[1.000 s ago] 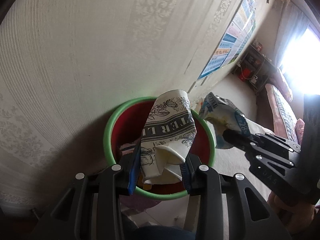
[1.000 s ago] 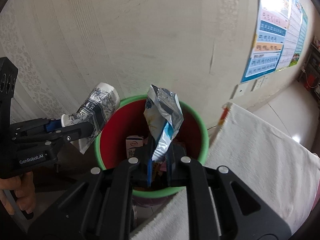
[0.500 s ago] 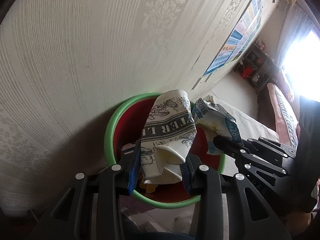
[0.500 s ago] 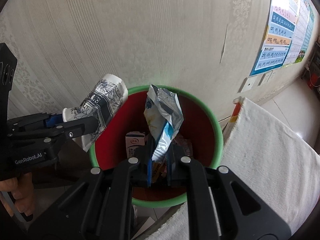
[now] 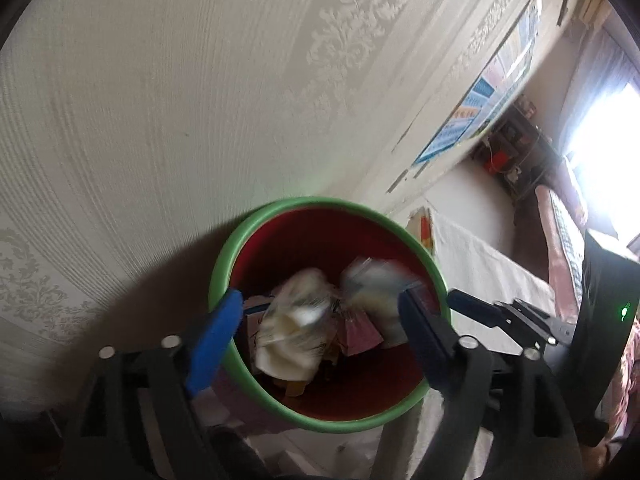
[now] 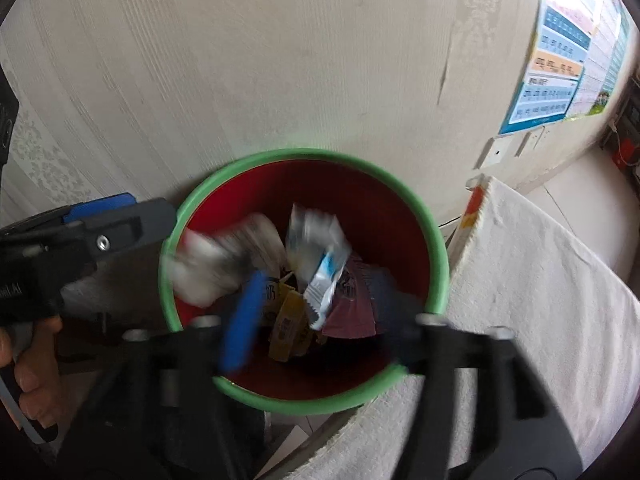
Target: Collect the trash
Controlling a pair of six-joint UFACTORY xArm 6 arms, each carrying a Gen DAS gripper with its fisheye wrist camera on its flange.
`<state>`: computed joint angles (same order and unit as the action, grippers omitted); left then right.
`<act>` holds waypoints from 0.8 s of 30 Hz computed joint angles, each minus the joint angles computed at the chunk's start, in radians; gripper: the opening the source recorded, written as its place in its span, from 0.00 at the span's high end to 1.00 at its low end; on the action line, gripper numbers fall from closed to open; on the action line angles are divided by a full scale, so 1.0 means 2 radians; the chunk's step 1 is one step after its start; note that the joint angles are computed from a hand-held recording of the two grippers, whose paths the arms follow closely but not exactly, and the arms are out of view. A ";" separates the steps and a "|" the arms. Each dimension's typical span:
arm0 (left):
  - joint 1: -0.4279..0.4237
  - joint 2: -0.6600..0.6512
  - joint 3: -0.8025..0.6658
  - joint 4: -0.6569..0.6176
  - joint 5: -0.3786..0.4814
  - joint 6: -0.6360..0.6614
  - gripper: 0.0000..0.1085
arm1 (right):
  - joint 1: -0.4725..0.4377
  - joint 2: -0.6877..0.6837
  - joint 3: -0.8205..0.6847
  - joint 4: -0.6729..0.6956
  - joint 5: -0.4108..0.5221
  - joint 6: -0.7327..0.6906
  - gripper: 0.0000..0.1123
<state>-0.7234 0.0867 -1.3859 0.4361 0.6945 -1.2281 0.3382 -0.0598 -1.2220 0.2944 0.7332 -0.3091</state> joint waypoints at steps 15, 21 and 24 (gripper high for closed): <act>-0.091 0.052 -0.109 0.100 0.110 -0.052 0.13 | -0.076 -0.169 0.152 -0.013 -0.008 0.008 0.13; -0.140 0.123 -0.212 0.123 0.144 -0.022 0.12 | -0.158 -0.258 0.212 -0.002 -0.005 -0.027 0.13; -0.162 0.165 -0.272 0.121 0.163 0.007 0.12 | -0.208 -0.294 0.232 0.007 -0.001 -0.049 0.13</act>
